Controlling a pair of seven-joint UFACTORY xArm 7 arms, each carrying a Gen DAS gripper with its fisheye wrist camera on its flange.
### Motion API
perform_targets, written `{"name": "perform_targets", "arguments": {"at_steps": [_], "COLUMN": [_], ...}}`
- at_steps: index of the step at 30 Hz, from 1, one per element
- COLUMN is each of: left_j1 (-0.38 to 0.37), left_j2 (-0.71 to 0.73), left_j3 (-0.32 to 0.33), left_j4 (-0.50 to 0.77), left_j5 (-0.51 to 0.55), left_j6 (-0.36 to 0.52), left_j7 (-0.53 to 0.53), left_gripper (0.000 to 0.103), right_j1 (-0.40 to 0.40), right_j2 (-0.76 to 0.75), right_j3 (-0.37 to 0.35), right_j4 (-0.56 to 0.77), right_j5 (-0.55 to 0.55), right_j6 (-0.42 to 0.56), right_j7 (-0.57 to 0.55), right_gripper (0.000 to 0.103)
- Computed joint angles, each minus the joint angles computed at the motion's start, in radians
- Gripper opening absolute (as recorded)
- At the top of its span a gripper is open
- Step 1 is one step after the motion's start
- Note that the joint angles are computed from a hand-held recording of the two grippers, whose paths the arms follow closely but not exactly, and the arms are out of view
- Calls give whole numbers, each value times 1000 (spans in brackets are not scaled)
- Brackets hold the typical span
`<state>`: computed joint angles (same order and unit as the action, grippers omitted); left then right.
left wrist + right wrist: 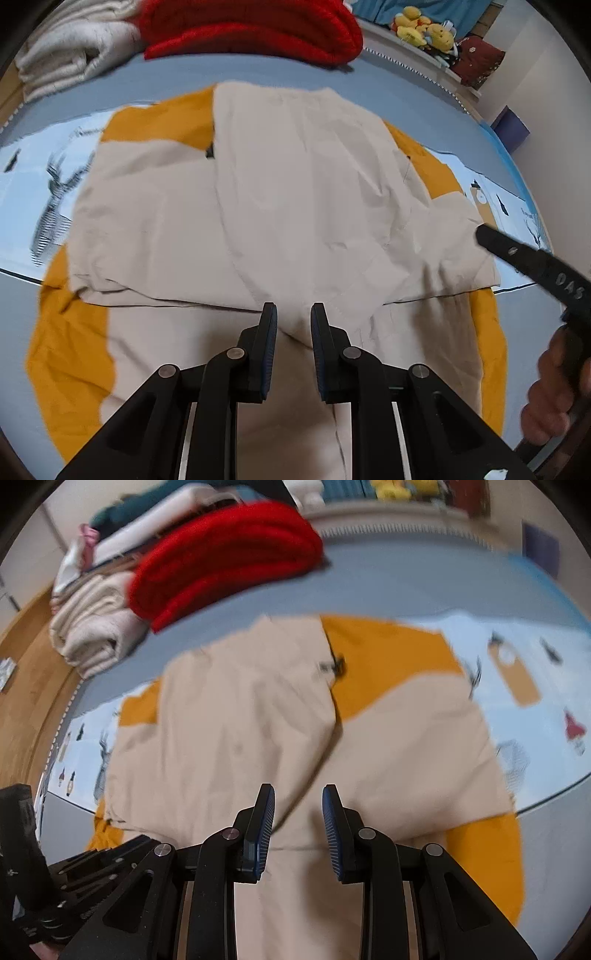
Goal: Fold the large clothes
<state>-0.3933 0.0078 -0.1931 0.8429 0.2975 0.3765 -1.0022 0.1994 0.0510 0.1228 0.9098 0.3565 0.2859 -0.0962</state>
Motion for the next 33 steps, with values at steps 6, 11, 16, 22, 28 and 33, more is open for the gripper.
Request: {"name": "perform_targets", "arguments": {"at_steps": [6, 11, 16, 22, 28, 33], "left_j1": [29, 118, 137, 195, 173, 88], "left_j2": [-184, -383, -513, -545, -701, -1070], "left_j3": [2, -49, -41, -60, -19, 9], "left_j4": [-144, -282, -403, -396, -432, -535], "left_j5": [-65, -39, -85, -98, -125, -188], "left_j6": [-37, -74, -57, -73, 20, 280], "left_j7": [30, 20, 41, 140, 250, 372], "left_gripper": [17, 17, 12, 7, 5, 5], "right_j1": [19, 47, 62, 134, 169, 109], "right_j2": [-133, -259, -369, -387, -447, -644], "right_j3": [-11, -58, -100, -202, -260, -273], "right_j4": [-88, -168, -278, -276, -204, -225], "right_j5": [-41, -31, -41, -26, -21, -51], "right_j6": [-68, -94, -181, -198, -160, -7], "right_j7": [-3, -18, -17, -46, -143, -191], "right_gripper": [29, 29, 27, 22, 7, 6]}}
